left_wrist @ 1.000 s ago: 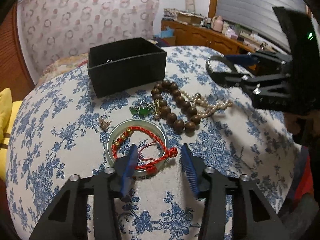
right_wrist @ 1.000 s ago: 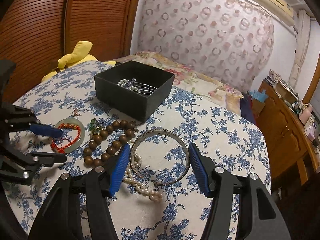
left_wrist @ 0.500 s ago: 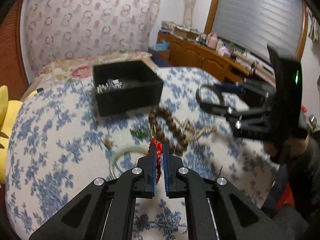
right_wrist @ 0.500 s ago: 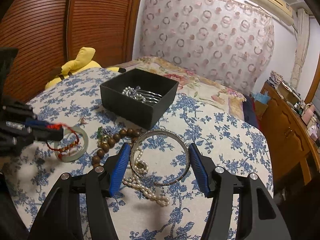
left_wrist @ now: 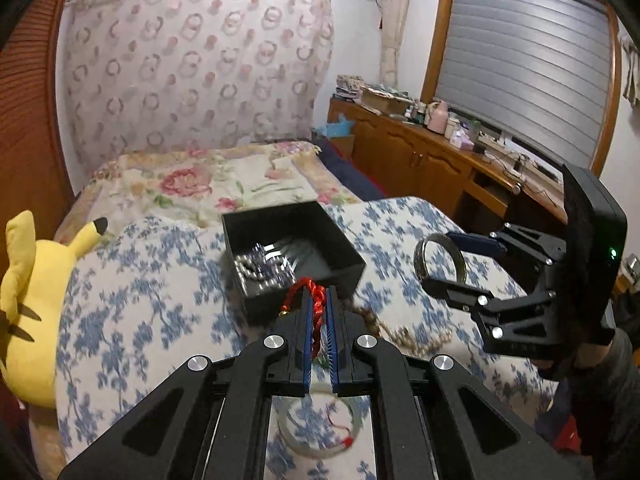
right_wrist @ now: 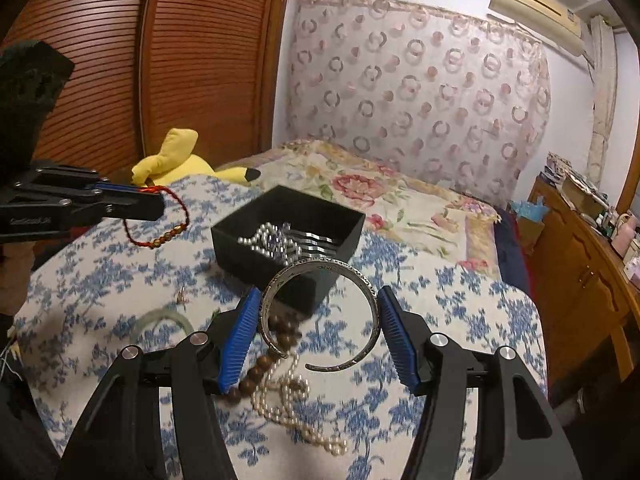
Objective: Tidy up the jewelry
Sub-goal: 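Grasp the red string bracelet with the left tool while the right tool holds the bangle, then carry the silver bangle and red bracelet over the black box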
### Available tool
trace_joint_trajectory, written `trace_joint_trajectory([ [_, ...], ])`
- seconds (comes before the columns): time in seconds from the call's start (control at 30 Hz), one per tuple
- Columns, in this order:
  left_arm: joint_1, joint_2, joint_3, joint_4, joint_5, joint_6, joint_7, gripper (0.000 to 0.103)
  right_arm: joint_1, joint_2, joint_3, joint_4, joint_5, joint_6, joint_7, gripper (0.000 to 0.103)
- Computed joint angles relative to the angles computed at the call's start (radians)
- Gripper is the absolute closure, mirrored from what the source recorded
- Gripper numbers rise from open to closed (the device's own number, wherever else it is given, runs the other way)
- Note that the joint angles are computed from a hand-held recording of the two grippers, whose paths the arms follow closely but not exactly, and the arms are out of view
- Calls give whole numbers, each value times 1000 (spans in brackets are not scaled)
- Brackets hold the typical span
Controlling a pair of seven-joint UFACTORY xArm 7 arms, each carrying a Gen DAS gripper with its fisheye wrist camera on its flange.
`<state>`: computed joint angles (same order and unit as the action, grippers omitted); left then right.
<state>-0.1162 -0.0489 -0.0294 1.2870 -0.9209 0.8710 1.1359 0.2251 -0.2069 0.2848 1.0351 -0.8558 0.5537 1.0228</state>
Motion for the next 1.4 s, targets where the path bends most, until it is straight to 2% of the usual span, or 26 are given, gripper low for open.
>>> trace_joint_trajectory([
  [0.3,10,155,-48,199,47,9,-88,98,-4,100,-55,90,1,-76,-45,41],
  [0.5,8,256,-94,302,131,-18,-160,98,3,167,-109,139,43,-132,-104,41],
  [0.57,5,289,-105,331,168,-33,-189,93,6,190,-125,154,64,-146,-129,41],
  [0.63,10,308,-117,346,184,-42,-201,75,11,205,-138,163,78,-156,-148,41],
  [0.73,20,324,-131,355,197,-55,-204,69,19,225,-153,176,107,-166,-184,41],
  [0.97,37,347,-141,379,228,-58,-215,68,41,276,-181,221,164,-182,-249,41],
  [1.1,43,342,-141,367,238,-90,-213,59,58,312,-192,252,204,-181,-290,41],
  [1.23,50,328,-134,329,255,-136,-209,55,78,343,-201,278,240,-173,-333,41],
  [1.4,68,328,-126,307,259,-147,-222,53,104,384,-215,318,275,-167,-370,40],
])
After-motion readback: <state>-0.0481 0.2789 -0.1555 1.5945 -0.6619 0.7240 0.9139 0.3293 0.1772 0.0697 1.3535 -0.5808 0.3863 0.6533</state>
